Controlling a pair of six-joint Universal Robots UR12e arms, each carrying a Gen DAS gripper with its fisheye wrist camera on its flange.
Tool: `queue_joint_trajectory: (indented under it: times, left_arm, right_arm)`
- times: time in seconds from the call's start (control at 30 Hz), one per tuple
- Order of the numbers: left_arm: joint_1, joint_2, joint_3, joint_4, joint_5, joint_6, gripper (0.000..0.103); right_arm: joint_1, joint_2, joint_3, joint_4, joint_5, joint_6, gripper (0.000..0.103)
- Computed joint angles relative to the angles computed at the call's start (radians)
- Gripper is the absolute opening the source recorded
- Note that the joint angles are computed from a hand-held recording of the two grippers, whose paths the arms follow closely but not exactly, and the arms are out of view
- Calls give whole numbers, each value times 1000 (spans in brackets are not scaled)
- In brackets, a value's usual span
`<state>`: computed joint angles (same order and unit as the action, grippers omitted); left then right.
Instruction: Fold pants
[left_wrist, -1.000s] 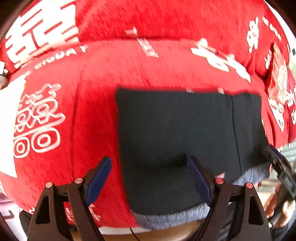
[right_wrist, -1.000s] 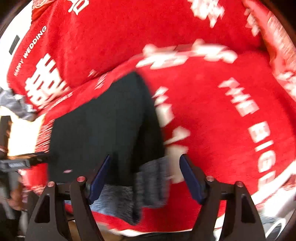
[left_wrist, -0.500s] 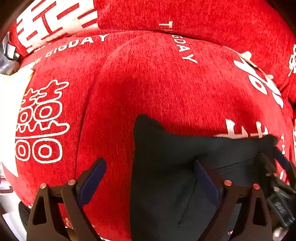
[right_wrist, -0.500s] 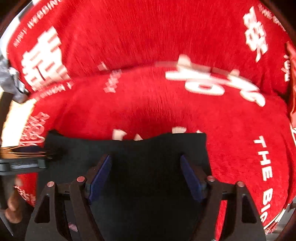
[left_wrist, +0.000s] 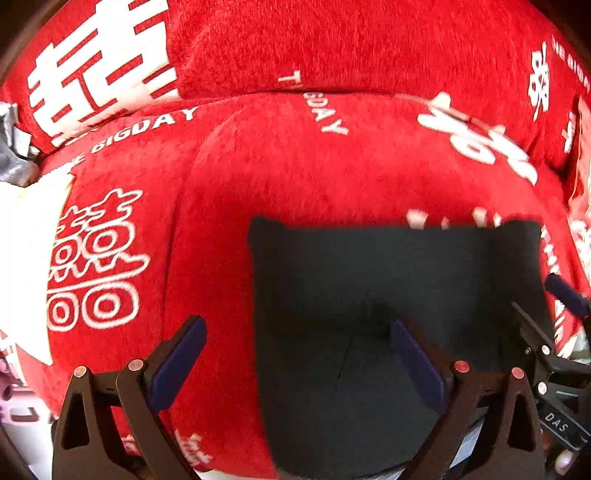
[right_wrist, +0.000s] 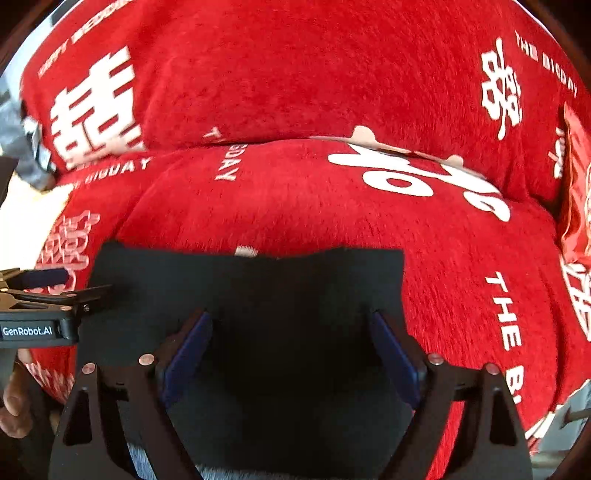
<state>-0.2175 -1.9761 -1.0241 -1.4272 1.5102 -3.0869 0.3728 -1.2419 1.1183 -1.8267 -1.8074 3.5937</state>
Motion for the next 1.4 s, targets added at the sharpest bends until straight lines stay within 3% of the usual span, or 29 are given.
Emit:
queue_joint_trajectory:
  times: [0.1, 0.17, 0.33, 0.5, 0.57, 0.7, 0.83, 0.9, 1.0, 1.03, 1.13, 1.27, 1.4]
  left_arm:
    - [20, 58, -96, 37, -44, 8, 101]
    - [37, 96, -153, 55, -92, 14, 101]
    - [57, 164, -267, 120, -114, 40, 102]
    - [79, 194, -300, 122, -119, 31, 103]
    - [92, 216, -328, 139, -108, 22, 103]
    - [121, 258, -388, 143, -193, 51, 103]
    - [96, 261, -403, 167, -206, 122, 103]
    - [76, 246, -389, 131, -156, 144, 103]
    - [43, 221, -372, 63, 45, 150, 103]
    - [43, 223, -374, 58, 55, 140, 102]
    - [70, 250, -387, 98, -31, 133, 102]
    - [65, 264, -395, 181, -13, 136, 102]
    - [74, 257, -389, 152, -6, 100, 102]
  right_arm:
    - [23, -29, 51, 33, -8, 24, 90]
    - [44, -62, 105, -9, -57, 44, 90]
    - [81, -119, 193, -53, -124, 96, 96]
    - [77, -128, 192, 10, -90, 169, 100]
    - [85, -134, 191, 23, -111, 201, 100]
    - [104, -119, 164, 44, -153, 184, 100]
    - [119, -97, 136, 34, -167, 159, 100]
    - [126, -88, 121, 52, -180, 151, 100]
    - [135, -84, 107, 74, -213, 131, 100]
    - [135, -86, 104, 79, -216, 133, 100]
    - [127, -85, 90, 92, -199, 155, 101]
    - [125, -66, 73, 43, -163, 139, 101]
    - [141, -22, 45, -8, -115, 87, 101]
